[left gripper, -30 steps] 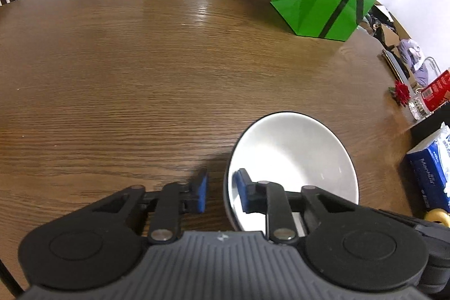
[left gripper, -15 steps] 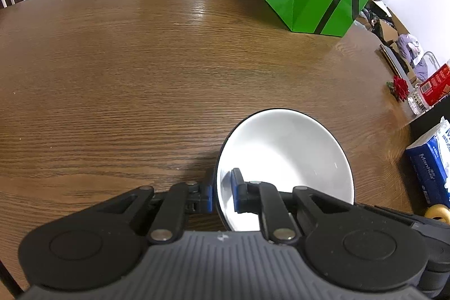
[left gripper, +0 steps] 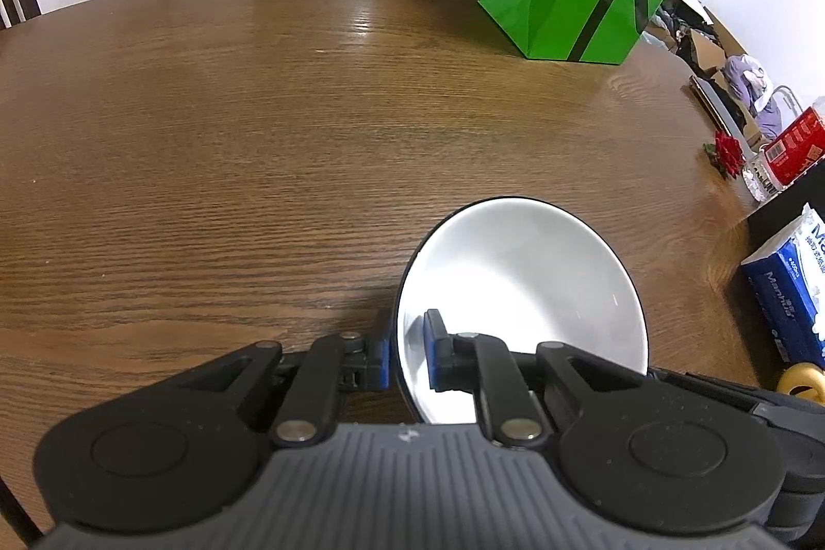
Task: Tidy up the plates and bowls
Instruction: 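Lift the white bowl with both grippers and carry it toward the nested bowls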
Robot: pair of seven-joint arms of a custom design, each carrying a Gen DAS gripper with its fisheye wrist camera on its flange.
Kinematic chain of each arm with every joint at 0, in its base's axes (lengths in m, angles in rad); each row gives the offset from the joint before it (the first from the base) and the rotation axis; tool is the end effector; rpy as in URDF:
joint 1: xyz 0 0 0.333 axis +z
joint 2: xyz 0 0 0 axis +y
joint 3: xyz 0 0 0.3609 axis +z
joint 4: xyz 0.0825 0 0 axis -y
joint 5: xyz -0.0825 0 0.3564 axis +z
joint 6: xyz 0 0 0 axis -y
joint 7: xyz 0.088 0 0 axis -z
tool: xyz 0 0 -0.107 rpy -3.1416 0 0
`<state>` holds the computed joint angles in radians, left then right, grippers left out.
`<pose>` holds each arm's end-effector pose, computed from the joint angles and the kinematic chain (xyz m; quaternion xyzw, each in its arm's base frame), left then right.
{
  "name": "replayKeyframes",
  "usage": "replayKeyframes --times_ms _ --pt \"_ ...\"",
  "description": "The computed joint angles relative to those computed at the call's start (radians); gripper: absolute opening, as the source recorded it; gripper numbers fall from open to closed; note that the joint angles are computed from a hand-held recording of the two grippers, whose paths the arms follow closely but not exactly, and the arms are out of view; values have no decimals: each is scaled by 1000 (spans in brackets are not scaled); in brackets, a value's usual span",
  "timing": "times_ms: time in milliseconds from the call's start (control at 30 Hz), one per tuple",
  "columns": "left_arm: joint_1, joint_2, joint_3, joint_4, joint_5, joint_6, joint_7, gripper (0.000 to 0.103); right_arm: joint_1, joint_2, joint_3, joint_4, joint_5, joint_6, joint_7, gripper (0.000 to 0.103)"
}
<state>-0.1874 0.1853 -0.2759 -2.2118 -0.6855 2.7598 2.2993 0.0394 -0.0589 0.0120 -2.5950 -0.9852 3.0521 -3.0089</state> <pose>0.5175 -0.2227 0.3936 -0.4581 0.8493 -0.2624 0.0087 0.4285 0.0872 0.3825 -0.4097 0.8693 -0.1400 0.2385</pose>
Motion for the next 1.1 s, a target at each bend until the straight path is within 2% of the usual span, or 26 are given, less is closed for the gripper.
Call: replayKeyframes --times_ms 333,1100 --pt "7 -36 8 -11 -24 -21 28 13 4 -30 14 -11 56 -15 -37 15" --pt "11 -221 85 -118 -70 -99 96 13 51 -173 115 -39 269 -118 -143 14"
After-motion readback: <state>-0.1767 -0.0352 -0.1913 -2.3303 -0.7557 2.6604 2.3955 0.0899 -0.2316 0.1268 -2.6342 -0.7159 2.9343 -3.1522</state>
